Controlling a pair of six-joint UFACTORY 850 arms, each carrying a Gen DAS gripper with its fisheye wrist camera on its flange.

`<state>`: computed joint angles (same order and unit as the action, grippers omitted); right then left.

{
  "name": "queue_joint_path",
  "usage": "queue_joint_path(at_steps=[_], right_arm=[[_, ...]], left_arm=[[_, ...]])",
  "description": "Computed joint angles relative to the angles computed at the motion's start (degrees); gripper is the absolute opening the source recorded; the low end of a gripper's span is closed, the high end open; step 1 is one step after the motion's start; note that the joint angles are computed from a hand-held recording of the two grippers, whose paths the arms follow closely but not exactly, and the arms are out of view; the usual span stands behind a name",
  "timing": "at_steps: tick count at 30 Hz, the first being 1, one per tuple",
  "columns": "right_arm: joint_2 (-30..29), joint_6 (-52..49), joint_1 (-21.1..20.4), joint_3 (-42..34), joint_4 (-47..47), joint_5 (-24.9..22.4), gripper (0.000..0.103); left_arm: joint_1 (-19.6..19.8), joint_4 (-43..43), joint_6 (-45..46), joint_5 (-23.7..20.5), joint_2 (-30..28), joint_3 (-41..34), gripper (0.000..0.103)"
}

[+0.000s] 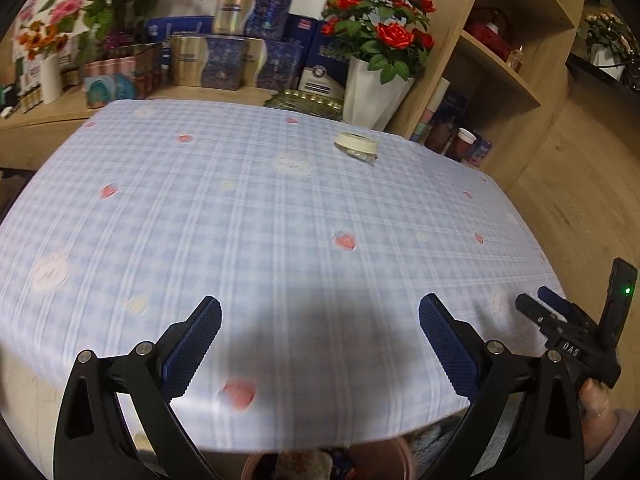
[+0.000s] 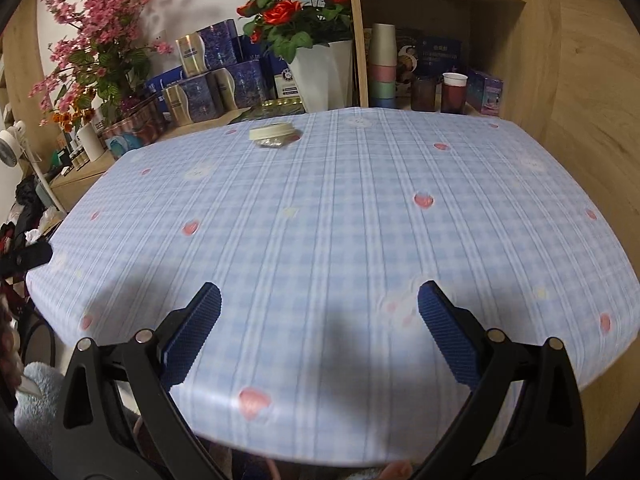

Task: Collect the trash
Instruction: 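Grasp the green YEAH YOGURT cup with the left tool while the right tool reaches the plastic bag, then close the right tool on the clear plastic bag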

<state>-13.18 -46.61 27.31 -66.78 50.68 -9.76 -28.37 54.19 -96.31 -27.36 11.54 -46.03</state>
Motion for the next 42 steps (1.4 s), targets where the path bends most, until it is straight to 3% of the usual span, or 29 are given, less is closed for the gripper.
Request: queue_joint_path(at_steps=[4,7,10,14,22,25,27,28,29,31,37,42], right_arm=[[-6.22,7.28,-1.37,-8.05,-7.27,-3.37,0.097],[-10.98,11.27,-2.21,-14.28,-10.75,-6.17,0.097],[-16.24,10.35,-3.27,-21.16,-9.06,-10.72,0.097],[-23.11,18.27,-3.44,-30.63,-16.36,-13.65,0.097],[-29.96,22.23,-3.94,-40.54,-20.30,-16.63,0.097],[-31.47,23.44,-3.98,-42.76,-22.13,-17.47,0.097],[-32.25,24.03,-3.98,-43.98,-22.95,-18.16,0.097],[-32.59,24.25,-3.99,-44.53,-23.22,-18.51,0.097],[-33.02,24.26,-4.01,-45.21,-23.33,-19.06,0.097],[-33.47,24.02,-3.99,-45.92,-23.48,-19.47,0.097],[-35.87,22.48,-3.48,-50.03,-22.47,-22.10,0.097],[-41.95,23.15,-1.84,-60.91,-23.37,-25.99,0.097]], left_arm=[[6.80,-9.63,16.82,5.94,-9.95,-9.97,0.097],[10.62,-18.04,29.75,7.92,-18.47,-18.94,0.097],[13.61,-29.43,44.29,7.85,-26.78,-28.34,0.097],[17.50,-47.28,62.42,5.18,-38.36,-41.68,0.097],[18.78,-46.73,64.95,-5.88,-56.13,-64.60,0.097],[18.84,-46.44,64.66,-8.38,-60.19,-70.38,0.097],[18.75,-46.65,65.75,-12.47,-63.70,-75.65,0.096],[18.67,-46.43,66.35,-14.52,-65.14,-77.82,0.083],[18.68,-46.13,66.70,-15.88,-66.02,-79.06,0.083],[18.99,-48.41,68.60,-14.20,-64.69,-76.80,0.080],[19.93,-56.53,76.89,-1.91,-53.01,-60.51,0.079],[21.34,-53.18,73.01,5.85,-42.27,-47.65,0.080]])
